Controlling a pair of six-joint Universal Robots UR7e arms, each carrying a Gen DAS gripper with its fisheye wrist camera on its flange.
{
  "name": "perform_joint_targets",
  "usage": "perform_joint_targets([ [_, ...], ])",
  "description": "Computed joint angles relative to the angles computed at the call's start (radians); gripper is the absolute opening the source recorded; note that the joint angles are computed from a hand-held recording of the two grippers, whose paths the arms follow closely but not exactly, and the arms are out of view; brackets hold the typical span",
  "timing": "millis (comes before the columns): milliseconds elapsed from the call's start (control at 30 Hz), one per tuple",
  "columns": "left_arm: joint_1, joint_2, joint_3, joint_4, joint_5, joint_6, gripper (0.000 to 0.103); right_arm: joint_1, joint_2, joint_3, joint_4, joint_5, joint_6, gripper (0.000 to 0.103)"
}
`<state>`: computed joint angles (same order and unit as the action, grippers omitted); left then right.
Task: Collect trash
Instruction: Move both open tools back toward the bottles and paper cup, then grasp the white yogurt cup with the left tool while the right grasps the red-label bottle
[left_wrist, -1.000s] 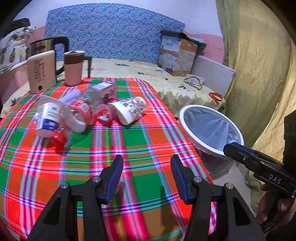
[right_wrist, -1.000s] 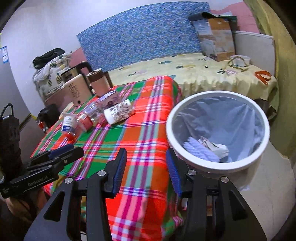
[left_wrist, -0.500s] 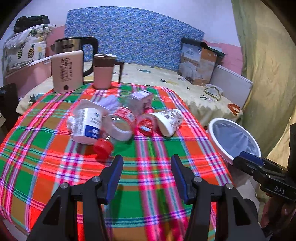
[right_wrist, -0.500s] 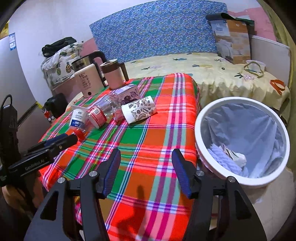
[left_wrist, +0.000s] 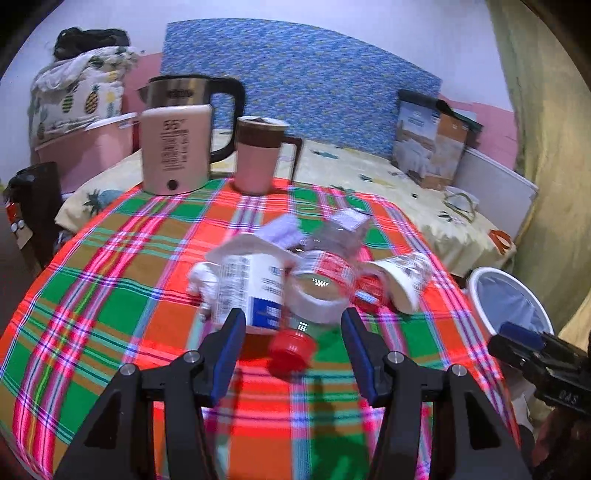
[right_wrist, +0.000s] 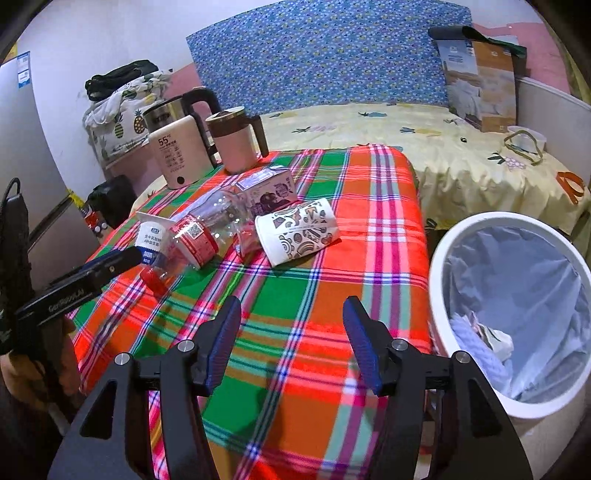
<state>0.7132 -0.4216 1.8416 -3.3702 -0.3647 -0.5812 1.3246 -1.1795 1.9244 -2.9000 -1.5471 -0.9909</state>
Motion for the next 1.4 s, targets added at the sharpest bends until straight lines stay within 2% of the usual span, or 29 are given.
perform_joint_targets([
  [200,0.042,-0.025,0.009,0.033,-0.019,-0.073,0.056,0.013,0.019,-0.01,0.011,-0.011,0.008,0.059],
  [433,0.081,-0.023,-0.016,0.016,-0.072,-0.075,0.056,0.019,0.028,-0.014,0.021,-0.027,0.014,0.059],
  [700,0.103,-0.019,-0.017,-0.045,-0.218,-0.03,0.052,0.022,0.026,-0.009,0.017,-0.027,0.027,0.059],
  [833,0.087,-0.004,-0.018,-0.064,-0.247,-0.004,0.052,0.025,0.026,-0.007,0.015,-0.027,0.034,0.059],
  [933,0.071,-0.002,-0.003,-0.077,-0.239,-0.003,0.052,0.031,0.028,-0.007,0.02,-0.027,0.04,0.059],
  [1100,0.047,-0.021,0.047,-0.08,-0.177,-0.042,0.052,0.05,0.042,-0.014,0.029,-0.02,0.058,0.059],
  [1333,0.036,-0.054,0.117,-0.091,-0.125,-0.101,0.052,0.097,0.105,-0.038,-0.007,-0.005,0.095,0.059],
  [1400,0.034,-0.057,0.131,-0.105,-0.12,-0.103,0.052,0.111,0.13,-0.051,-0.021,-0.023,0.106,0.059],
])
